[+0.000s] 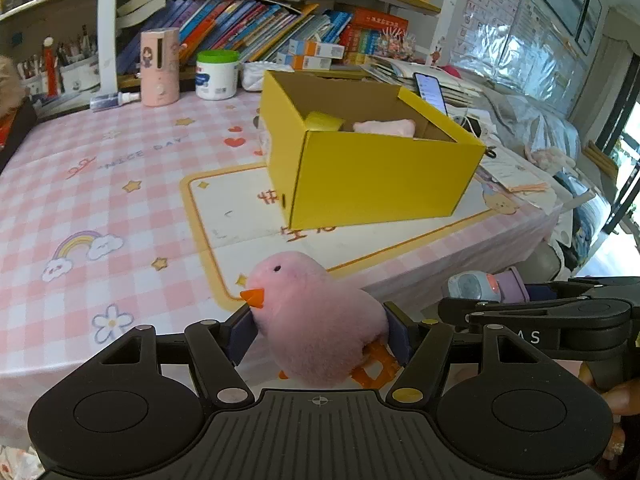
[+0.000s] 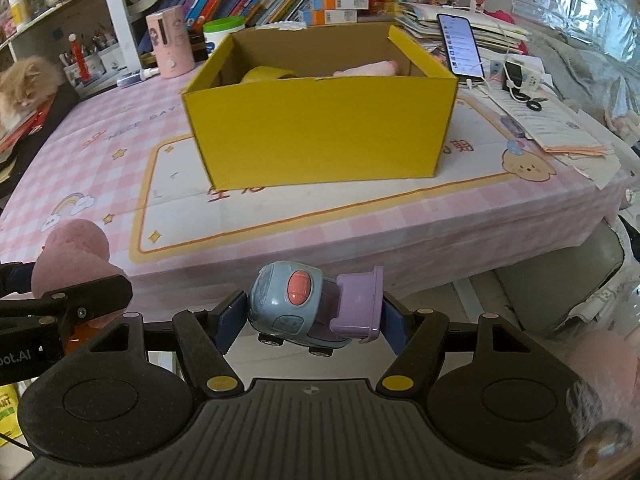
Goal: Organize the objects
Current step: 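Carry the pink chick and toy car with both grippers to the yellow box, then lower the chick and toy car into the box and open both grippers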
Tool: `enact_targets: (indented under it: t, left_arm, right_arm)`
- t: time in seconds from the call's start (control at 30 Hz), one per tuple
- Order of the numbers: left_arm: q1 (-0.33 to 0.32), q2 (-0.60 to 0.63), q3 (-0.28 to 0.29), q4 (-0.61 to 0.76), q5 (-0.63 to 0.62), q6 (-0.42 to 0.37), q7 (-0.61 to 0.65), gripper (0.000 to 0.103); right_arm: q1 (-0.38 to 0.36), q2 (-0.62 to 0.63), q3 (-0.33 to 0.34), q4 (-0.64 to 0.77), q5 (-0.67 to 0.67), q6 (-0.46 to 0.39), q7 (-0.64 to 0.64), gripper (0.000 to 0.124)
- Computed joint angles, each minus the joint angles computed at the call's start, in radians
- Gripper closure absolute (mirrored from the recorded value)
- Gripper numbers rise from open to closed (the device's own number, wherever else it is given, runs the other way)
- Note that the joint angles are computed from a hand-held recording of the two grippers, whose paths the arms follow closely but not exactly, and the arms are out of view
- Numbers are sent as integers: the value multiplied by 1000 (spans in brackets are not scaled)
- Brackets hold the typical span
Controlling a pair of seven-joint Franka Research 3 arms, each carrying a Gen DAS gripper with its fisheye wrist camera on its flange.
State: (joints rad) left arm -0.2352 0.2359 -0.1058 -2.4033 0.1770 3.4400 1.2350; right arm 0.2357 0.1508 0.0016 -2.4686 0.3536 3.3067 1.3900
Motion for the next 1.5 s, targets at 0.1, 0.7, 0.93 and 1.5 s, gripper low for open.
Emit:
enact_targets:
  t: [0.1, 0.7, 0.93, 1.5]
  left_arm:
    - [-23, 18, 10, 30, -14, -15, 6, 37]
    - [-207, 113, 141, 192, -106, -49, 37, 37]
    - [-278, 169, 193, 274, -175, 15, 64, 37]
    - [-658, 426, 616, 655, -545, -161, 223, 36]
  right_arm:
    - [-76, 9, 54, 15, -22, -8, 1, 57]
    - [-439, 104, 347, 157, 9, -59, -166, 57]
    - [-578, 155, 467, 223, 6, -22, -260, 57]
    - [-803, 424, 647, 531, -455, 88, -196, 57]
